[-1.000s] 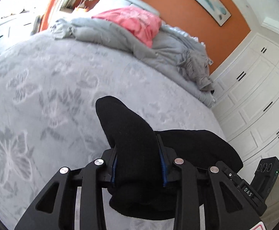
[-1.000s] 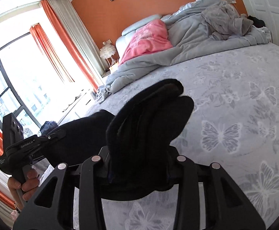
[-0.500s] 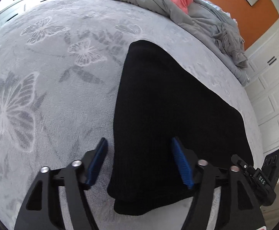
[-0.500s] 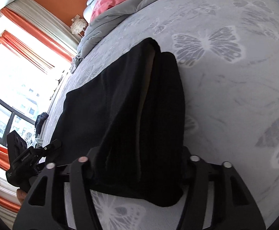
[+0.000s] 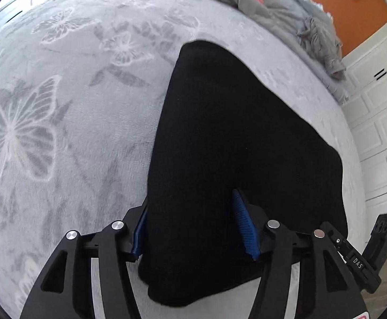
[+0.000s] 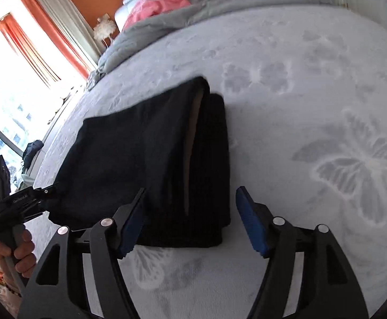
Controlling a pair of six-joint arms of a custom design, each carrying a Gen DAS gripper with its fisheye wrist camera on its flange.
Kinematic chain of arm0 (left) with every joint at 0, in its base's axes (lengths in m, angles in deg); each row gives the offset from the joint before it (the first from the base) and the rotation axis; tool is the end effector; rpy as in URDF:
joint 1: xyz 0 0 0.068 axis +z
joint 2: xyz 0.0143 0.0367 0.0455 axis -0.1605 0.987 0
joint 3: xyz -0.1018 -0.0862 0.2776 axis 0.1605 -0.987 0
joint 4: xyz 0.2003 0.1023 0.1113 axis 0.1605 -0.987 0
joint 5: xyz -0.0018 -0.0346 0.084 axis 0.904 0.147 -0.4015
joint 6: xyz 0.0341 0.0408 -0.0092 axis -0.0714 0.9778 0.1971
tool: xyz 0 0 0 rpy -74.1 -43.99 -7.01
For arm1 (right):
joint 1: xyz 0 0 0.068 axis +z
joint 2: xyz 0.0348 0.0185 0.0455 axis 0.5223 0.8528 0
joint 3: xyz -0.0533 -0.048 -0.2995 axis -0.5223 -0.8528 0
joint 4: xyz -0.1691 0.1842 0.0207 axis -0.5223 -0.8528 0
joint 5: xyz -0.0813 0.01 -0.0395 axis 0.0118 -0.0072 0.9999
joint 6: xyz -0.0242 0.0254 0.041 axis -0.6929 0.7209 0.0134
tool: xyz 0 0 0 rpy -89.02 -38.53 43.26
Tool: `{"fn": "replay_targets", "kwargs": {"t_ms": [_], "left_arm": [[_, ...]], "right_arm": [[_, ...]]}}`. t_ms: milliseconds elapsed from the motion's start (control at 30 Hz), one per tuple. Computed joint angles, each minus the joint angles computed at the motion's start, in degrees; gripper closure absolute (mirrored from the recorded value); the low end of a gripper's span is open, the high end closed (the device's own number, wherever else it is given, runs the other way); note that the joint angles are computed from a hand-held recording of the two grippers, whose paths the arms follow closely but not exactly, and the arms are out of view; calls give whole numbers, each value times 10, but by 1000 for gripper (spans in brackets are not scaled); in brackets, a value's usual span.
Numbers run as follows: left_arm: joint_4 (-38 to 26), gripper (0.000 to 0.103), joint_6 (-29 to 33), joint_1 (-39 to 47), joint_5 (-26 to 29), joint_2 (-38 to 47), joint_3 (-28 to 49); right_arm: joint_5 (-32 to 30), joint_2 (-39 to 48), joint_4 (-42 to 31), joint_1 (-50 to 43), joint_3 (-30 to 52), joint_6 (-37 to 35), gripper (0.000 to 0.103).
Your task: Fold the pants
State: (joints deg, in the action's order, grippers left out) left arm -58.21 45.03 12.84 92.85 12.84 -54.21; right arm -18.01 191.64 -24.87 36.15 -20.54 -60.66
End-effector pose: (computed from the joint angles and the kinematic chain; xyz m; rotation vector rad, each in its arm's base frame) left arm 0.2000 0.0711 0.1629 -0.9274 2.4123 -0.3600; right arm 0.3455 0.0475 0.1691 -0.5106 2.4323 0.6954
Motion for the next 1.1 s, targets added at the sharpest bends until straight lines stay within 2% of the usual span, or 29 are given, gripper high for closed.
{"fn": "replay_targets", "kwargs": {"t_ms": [33, 100, 167, 200, 267, 300, 333, 400, 467, 500, 567, 633, 700, 767, 833, 900, 1000, 1100], "left_arm": [[-30, 47, 1, -8, -23, -39, -1], [-80, 47, 13, -33, -67, -134, -5], [-105, 29, 3, -78, -134, -192, 2], [-103, 27, -2, -96, -156, -195, 6], [-78, 27, 0, -100, -143, -151, 18], [-69, 27, -2, -99, -133, -116, 26], [-61, 27, -7, -104, -134, -87, 31], [-49, 29, -15, -130, -177, -44, 43], [-43, 28, -15, -166, -221, -57, 36], [-39, 27, -12, -186, -245, -72, 28], [-48, 27, -10, -229, -306, -92, 21], [-61, 27, -17, -261, -343, -102, 21], [-89, 27, -39, -286, -357, -126, 23], [-135, 27, -66, -325, -382, -172, 28], [-203, 27, -103, -383, -434, -207, 48], [-277, 27, -156, -459, -501, -238, 70], [-424, 27, -292, -590, -585, -250, 118], [-579, 27, -482, -733, -631, -237, 165]], "right_arm": [[5, -35, 13, 1, -18, -5, 48], [13, -71, 1, 22, -13, -15, 63], [20, -66, -12, 56, 13, -11, 63], [25, -47, -16, 70, 30, -11, 64], [70, 30, -33, 101, 89, -19, 67], [124, 78, -37, 113, 123, -14, 77], [147, 102, -31, 112, 137, -5, 81], [84, 85, -34, 84, 131, 36, 79], [55, 35, -15, 76, 83, 26, 78], [70, 15, 6, 82, 53, 10, 76], [154, 29, 27, 109, 31, -22, 73], [171, 24, 63, 109, 3, -23, 73], [189, -29, 35, 107, -13, -4, 71], [138, -106, 19, 82, -48, 4, 69], [116, -188, 6, 64, -87, 6, 58], [106, -270, -2, 47, -130, 0, 33], [86, -376, -19, 18, -185, -14, 25], [49, -465, -58, -22, -226, -39, 18]]}}
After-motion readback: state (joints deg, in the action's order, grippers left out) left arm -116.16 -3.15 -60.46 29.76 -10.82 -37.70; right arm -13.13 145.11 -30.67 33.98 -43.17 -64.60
